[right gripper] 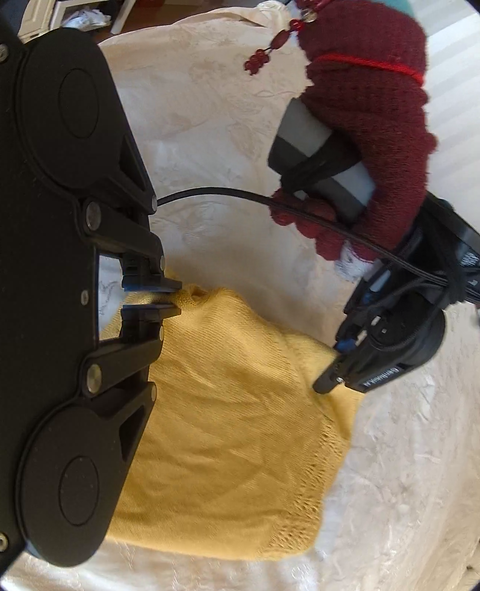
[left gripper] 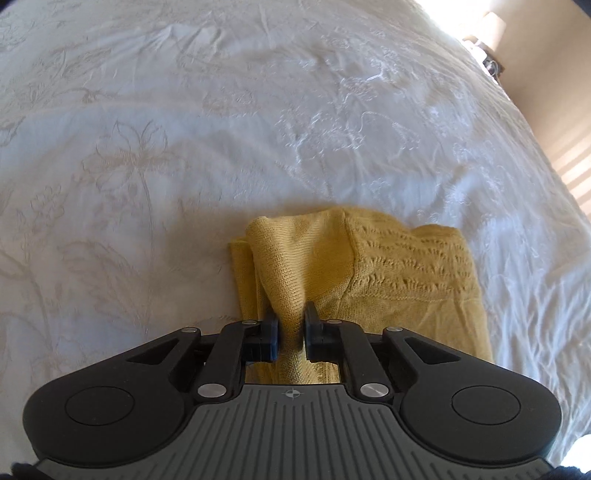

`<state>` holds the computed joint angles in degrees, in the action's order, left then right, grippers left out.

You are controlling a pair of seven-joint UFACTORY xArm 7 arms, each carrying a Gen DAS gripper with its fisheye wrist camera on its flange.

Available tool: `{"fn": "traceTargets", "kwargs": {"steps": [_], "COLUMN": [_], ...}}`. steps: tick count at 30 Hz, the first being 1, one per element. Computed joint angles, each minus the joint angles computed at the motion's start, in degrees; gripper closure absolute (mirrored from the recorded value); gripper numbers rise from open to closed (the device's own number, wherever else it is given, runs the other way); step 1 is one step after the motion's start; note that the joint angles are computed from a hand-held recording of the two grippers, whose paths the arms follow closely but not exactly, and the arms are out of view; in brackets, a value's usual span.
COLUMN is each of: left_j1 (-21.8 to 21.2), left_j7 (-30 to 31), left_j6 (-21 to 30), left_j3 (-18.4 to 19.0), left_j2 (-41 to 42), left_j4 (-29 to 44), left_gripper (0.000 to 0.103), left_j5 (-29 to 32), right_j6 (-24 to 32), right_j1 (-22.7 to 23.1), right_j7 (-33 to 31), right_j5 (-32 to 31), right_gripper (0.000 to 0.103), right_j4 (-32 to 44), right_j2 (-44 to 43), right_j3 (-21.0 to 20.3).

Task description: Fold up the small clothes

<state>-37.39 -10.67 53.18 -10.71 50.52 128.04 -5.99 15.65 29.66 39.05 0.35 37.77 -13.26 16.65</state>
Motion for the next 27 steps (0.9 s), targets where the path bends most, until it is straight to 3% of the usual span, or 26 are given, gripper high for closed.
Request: {"fn": "traceTargets", "kwargs": {"steps": [4, 5, 6, 7, 8, 11, 13, 15, 20, 23, 27], "left_j1": [1.1, 1.2, 0.4, -0.4, -0.9, -0.2, 0.4, 1.2, 2.9, 3.9, 4.4], "left_j7": [0.4, 0.0, -1.2, -2.4, -3.1, -3.7, -3.3, -2.9, -3.7, -3.6, -3.5], "left_j6": [-2.4, -3.2, -4.1, -5.3, -7.8, -11.7, -13.2, -14.2, -13.9, -14.6, -14.3], "left_j3": [-0.7, -0.6, 0.7, 2.1, 3.0, 2.3, 1.2, 0.0, -2.8, -4.1, -4.8], "left_j2": [-0.3, -0.7, -1.4, -2.4, -4.0, -7.8, -9.9, -12.5, -16.6, -18.3, -17.0], "left_j4": [-1.9, -2.6, -3.4, -4.7, -7.1, -12.2, -15.0, -18.7, -25.7, -29.6, -29.5], "left_gripper": [0.078, 0.075, 0.059, 0.044, 0.041, 0.035, 0.025, 0.023, 0.018, 0.012, 0.012], "left_j5": [-1.3, -1.5, -0.2, 1.6, 3.2, 4.4, 4.5, 3.8, -0.5, -3.1, -5.1], "right_j6": [-0.4, -1.0, -1.7, -2.8, -3.4, -2.0, -0.6, 0.1, 0.9, -1.8, -5.6], "right_j1": [3.9, 4.9, 5.7, 6.0, 5.9, 2.0, -2.0, -4.8, -13.3, -13.7, -11.1], "right_j7": [-6.5, -8.2, -9.3, -9.5, -9.3, -5.2, -1.3, 1.6, 8.7, 9.3, 6.0], "right_j5": [5.9, 7.7, 9.3, 10.4, 10.8, 9.0, 6.7, 5.2, 0.7, 1.7, 5.3], "right_gripper": [0.078, 0.068, 0.053, 0.047, 0.039, 0.031, 0.021, 0.013, 0.009, 0.008, 0.008], "right_j4": [-0.9, -1.8, -2.8, -4.4, -5.7, -8.5, -9.6, -10.8, -12.0, -13.5, -14.4], "right_j2": [-1.4, -2.7, -4.2, -6.3, -8.3, -13.9, -16.4, -18.0, -18.5, -16.8, -13.3], "right_j3": [-2.4, -3.3, -3.9, -4.0, -4.0, -2.0, -0.4, -0.3, -0.4, -4.3, -10.2]}}
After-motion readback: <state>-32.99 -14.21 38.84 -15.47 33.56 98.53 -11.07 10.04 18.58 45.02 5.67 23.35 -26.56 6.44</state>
